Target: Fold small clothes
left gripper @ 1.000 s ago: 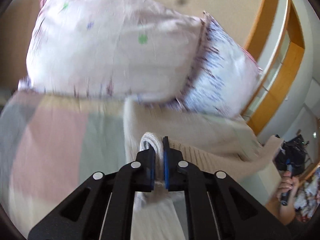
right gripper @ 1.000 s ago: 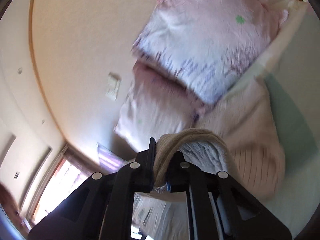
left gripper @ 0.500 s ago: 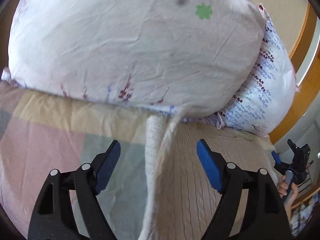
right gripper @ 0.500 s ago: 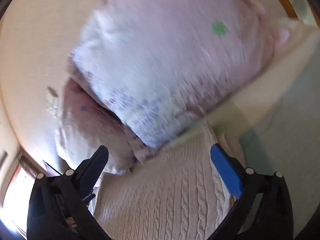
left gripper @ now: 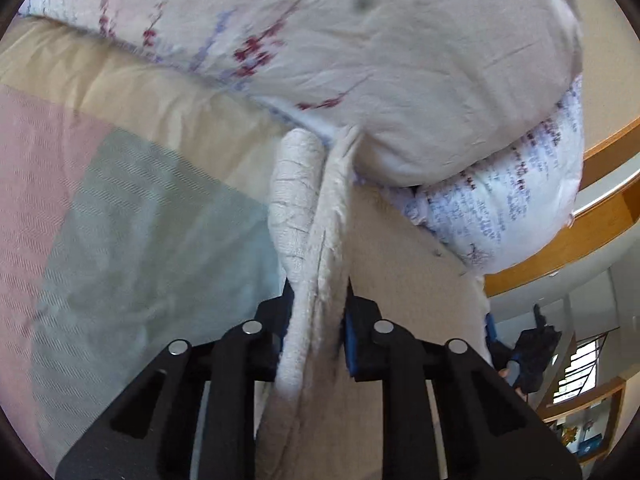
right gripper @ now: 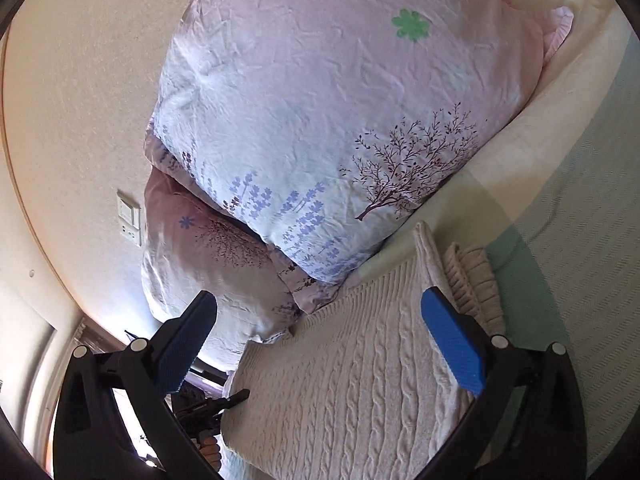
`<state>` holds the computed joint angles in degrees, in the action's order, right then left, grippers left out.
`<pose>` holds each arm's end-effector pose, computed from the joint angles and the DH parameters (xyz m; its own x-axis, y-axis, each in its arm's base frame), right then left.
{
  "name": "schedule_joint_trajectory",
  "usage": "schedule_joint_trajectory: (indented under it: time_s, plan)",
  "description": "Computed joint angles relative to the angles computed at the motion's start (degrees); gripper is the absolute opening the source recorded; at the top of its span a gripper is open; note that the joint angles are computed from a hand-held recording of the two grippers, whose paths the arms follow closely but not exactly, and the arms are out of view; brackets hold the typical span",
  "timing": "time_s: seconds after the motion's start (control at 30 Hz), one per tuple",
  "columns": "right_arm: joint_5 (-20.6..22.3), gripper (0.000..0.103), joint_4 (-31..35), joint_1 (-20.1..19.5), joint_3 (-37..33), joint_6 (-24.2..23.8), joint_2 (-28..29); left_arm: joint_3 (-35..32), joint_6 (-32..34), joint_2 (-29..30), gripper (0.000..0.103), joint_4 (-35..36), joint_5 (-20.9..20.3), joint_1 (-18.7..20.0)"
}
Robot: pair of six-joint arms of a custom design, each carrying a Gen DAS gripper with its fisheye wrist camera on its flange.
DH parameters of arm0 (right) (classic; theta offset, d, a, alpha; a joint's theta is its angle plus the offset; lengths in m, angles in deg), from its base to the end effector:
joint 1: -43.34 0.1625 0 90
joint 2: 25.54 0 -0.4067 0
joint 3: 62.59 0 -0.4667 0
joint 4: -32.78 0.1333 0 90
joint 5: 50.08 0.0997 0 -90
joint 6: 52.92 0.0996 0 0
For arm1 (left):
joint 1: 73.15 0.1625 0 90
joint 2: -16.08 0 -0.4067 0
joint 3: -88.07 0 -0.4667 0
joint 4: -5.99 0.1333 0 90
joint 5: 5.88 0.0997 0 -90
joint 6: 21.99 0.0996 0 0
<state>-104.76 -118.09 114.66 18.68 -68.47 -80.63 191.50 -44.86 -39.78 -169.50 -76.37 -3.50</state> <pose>-0.0689 -0.7999 0.2800 -0.9168 -0.2573 -0.3054 0.0182 0.7369 -0.6757 -0.0801 -0.6950 0.1419 -0.9867 -0.1627 -0.0039 -0.1184 0.7341 -0.6686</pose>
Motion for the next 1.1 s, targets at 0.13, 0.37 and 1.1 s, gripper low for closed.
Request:
schedule_joint_trajectory:
  time_s: [0.13, 0.37, 1.1]
  plan:
    - [0.54, 0.102, -1.86, -0.06, 0.27, 0.36, -1.00, -3.27, 1.17, 2.66, 0.017, -2.96, -4.20, -4.84]
    - [-8.46, 0.102, -9.33, -0.01, 1.07, -0.53, -3.25, -31.42, -0.73, 27.11, 0.025, 3.99, -27.93, -7.04]
    - [-25.32, 0.045, 30.94, 3.23, -14.72, -9.48, 3.55, -29.37, 4.15, 29.01, 0.071, 13.79, -0.09, -9.74]
